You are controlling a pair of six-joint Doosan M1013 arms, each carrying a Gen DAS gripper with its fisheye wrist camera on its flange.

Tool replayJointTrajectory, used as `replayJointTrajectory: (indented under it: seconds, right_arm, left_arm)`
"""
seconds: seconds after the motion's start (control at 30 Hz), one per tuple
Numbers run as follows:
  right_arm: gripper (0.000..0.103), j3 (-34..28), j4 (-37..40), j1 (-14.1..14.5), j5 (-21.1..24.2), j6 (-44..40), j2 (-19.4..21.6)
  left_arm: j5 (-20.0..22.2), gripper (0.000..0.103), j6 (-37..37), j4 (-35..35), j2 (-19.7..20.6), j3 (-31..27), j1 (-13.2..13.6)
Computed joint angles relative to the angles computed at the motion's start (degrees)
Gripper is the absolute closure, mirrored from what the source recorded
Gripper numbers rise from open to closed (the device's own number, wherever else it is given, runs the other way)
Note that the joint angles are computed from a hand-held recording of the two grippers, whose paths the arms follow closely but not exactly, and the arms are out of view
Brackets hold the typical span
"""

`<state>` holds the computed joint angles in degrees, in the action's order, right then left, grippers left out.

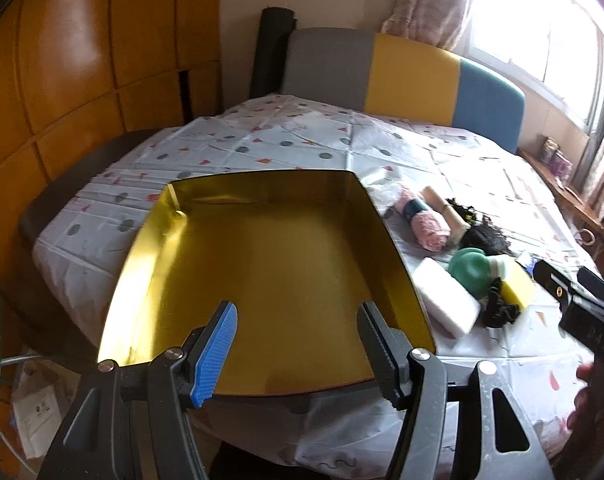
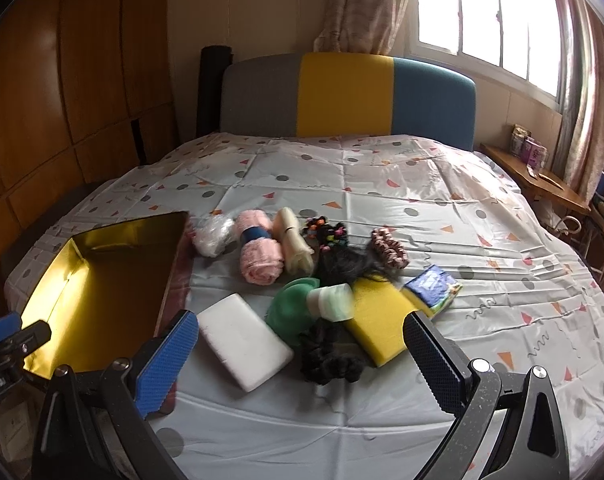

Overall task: Organize soft objects
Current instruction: 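Reach the left gripper to the white foam block and grasp it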

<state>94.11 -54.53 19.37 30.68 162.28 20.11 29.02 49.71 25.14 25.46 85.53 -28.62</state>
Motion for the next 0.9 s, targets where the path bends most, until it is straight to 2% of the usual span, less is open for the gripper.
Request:
replayJointTrajectory:
  seconds: [0.1, 0.2, 0.27, 0.37, 0.43, 0.5, 0.57, 0.63, 0.7, 0.77, 0.9]
  right_arm:
    - [0.000, 0.3, 3.7, -2.1, -1.8, -2.4, -0.7]
    - [0.000, 0.8, 11.4, -5.3, -4.7, -7.3, -1.6]
    - [0.000, 0.9, 16.0, -7.4, -5.9, -11.0, -1.9]
    - [0.000, 0.2, 19.1, -10.4, -3.4, -14.4, -1.3]
    - [0.000, 0.5, 20.3, -12.1, -3.7, -15.5, -1.1]
    - [0.000, 1.4, 20.0, -13.5, -4.6, -14.0, -0.9]
    - [0.000, 2.4, 20.2, -14.5, -5.9, -12.2, -0.8]
    - [0.000, 1.7, 25.9, -15.3, -4.3, -15.7, -0.2]
    - [0.000, 2.3, 24.5, -15.5, -6.0, -14.0, -0.6]
    - [0.000, 2.4, 24.3, -15.4, -6.2, -14.4, -0.7]
    - [0.000, 2.5, 25.9, -15.5, -7.2, -16.7, -0.7]
  left_arm:
    - [0.2, 0.033, 10.5, -9.3, 0.7, -1.4, 0.2]
    - [4.6, 0.033, 20.1, -17.4, 2.4, -4.8, 0.0]
    - [6.6, 0.033, 29.6, -27.0, 3.6, -7.2, 0.2]
    - [9.2, 0.033, 39.8, -38.6, 5.0, -10.0, 0.4]
    - [13.1, 0.033, 43.6, -43.4, 6.7, -13.1, 0.2]
    - [18.7, 0.033, 44.0, -47.9, 9.2, -17.3, 0.0]
    - [23.3, 0.033, 43.5, -49.5, 11.6, -21.0, -0.5]
    - [28.2, 0.030, 40.1, -49.6, 14.1, -24.9, -0.8]
    - [33.3, 0.030, 34.5, -49.5, 16.9, -28.9, -0.8]
    - [36.2, 0.030, 30.1, -48.8, 18.7, -31.6, -0.8]
    - [38.9, 0.026, 24.1, -45.5, 21.2, -35.6, -0.9]
